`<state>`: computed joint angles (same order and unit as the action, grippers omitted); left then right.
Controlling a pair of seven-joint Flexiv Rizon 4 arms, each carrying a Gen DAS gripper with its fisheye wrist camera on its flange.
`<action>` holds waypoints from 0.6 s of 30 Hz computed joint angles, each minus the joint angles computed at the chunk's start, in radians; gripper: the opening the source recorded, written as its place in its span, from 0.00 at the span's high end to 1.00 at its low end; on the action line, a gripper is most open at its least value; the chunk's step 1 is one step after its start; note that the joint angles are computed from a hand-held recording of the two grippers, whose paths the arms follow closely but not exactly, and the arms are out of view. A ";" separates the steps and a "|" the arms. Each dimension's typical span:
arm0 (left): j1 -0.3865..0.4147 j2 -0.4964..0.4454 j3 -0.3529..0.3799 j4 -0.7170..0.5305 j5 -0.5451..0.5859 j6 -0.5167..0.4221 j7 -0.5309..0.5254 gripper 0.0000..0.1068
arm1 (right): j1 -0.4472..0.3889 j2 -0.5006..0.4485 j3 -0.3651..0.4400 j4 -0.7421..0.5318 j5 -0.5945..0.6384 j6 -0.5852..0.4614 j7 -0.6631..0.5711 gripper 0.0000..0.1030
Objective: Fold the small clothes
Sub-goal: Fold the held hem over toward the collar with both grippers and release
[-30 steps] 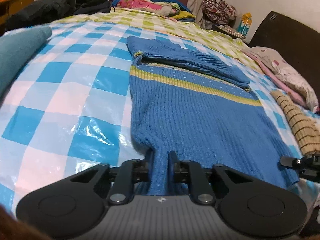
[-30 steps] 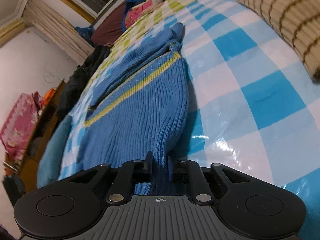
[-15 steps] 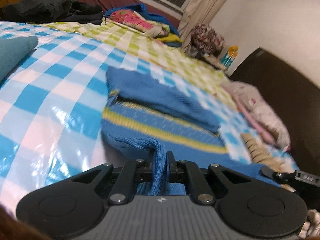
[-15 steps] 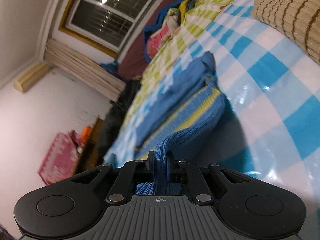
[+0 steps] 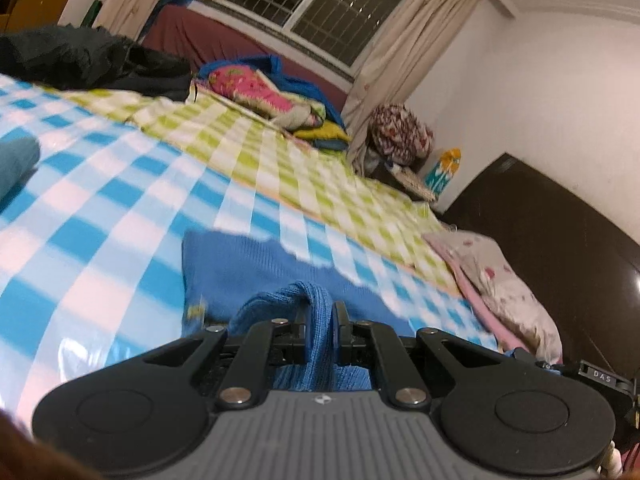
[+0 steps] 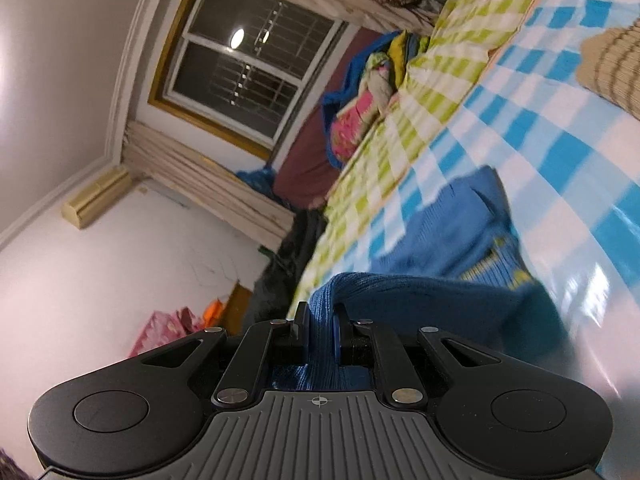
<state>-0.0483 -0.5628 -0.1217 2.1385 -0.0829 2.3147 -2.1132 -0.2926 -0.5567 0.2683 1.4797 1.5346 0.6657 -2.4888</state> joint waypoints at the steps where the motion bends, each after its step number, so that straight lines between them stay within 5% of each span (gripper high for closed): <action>1: 0.006 -0.011 0.002 -0.022 -0.001 -0.004 0.003 0.86 | 0.011 -0.015 -0.002 -0.023 0.005 0.010 0.012 0.89; 8: 0.037 -0.105 0.005 -0.161 -0.046 -0.075 0.029 0.86 | 0.084 -0.149 0.010 -0.206 -0.037 0.139 0.126 0.89; 18: 0.060 -0.225 -0.003 -0.326 -0.118 -0.204 0.084 0.86 | 0.225 -0.358 -0.007 -0.485 -0.264 0.288 0.376 0.89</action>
<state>0.0114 -0.7883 -0.1243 1.8124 -0.2010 2.1110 -2.0288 -0.0681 -0.9150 0.2609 0.9942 1.2711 0.9541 -2.1123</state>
